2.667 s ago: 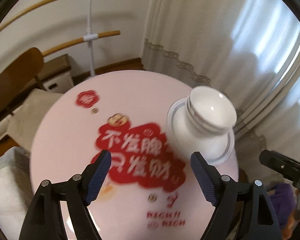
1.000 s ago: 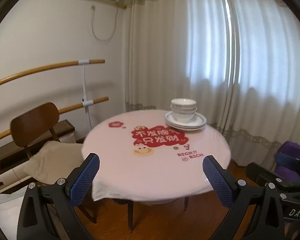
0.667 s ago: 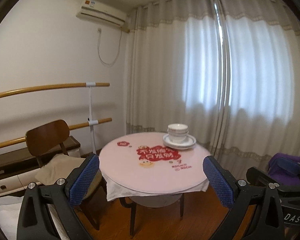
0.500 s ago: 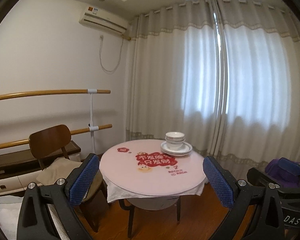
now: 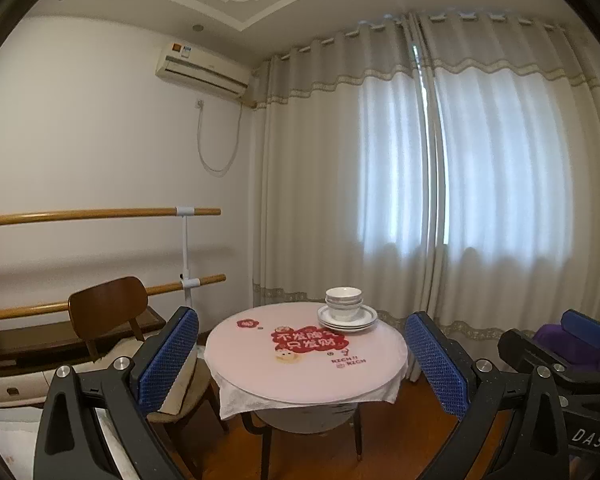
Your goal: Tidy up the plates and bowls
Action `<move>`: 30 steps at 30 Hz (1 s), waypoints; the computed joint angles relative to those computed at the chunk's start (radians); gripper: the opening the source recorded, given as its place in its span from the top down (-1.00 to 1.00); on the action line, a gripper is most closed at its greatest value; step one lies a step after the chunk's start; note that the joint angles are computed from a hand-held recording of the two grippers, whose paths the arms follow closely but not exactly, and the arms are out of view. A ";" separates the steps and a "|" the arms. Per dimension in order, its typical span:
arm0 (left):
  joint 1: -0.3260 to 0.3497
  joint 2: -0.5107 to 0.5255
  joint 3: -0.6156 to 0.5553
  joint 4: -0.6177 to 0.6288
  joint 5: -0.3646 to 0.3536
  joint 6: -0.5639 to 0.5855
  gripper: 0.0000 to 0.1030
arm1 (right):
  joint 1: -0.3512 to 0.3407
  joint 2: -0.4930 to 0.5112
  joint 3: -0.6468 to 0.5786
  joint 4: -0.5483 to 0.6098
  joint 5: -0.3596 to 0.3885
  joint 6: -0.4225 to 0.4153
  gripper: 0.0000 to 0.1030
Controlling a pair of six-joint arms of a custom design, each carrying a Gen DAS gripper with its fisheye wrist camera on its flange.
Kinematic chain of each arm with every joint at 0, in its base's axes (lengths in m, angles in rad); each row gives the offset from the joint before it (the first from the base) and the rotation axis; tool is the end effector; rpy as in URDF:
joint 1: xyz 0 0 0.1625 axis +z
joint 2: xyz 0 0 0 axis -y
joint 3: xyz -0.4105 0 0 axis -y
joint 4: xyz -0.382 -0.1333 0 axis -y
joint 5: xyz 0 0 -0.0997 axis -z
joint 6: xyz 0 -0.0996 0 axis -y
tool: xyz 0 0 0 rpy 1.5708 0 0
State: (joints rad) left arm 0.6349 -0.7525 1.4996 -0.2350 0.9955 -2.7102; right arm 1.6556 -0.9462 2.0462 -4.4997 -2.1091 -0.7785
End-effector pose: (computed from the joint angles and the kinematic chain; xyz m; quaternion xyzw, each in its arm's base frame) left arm -0.3750 -0.5091 0.0556 0.4117 0.7322 -0.5300 0.1163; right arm 0.1218 -0.4619 0.2733 0.0548 -0.6224 0.6631 0.4122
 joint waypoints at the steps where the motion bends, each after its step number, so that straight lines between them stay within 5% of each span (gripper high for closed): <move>1: 0.001 0.001 0.001 -0.004 0.002 0.004 -0.99 | -0.001 0.001 0.001 -0.008 0.003 -0.002 -1.00; 30: 0.027 0.021 -0.012 -0.038 0.043 0.041 -0.99 | 0.007 0.007 0.024 -0.063 0.008 -0.006 -1.00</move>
State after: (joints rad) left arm 0.6616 -0.7312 1.4872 -0.2726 1.0386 -2.6690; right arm 1.6622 -0.9392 2.0704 -4.5627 -2.1008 -0.7840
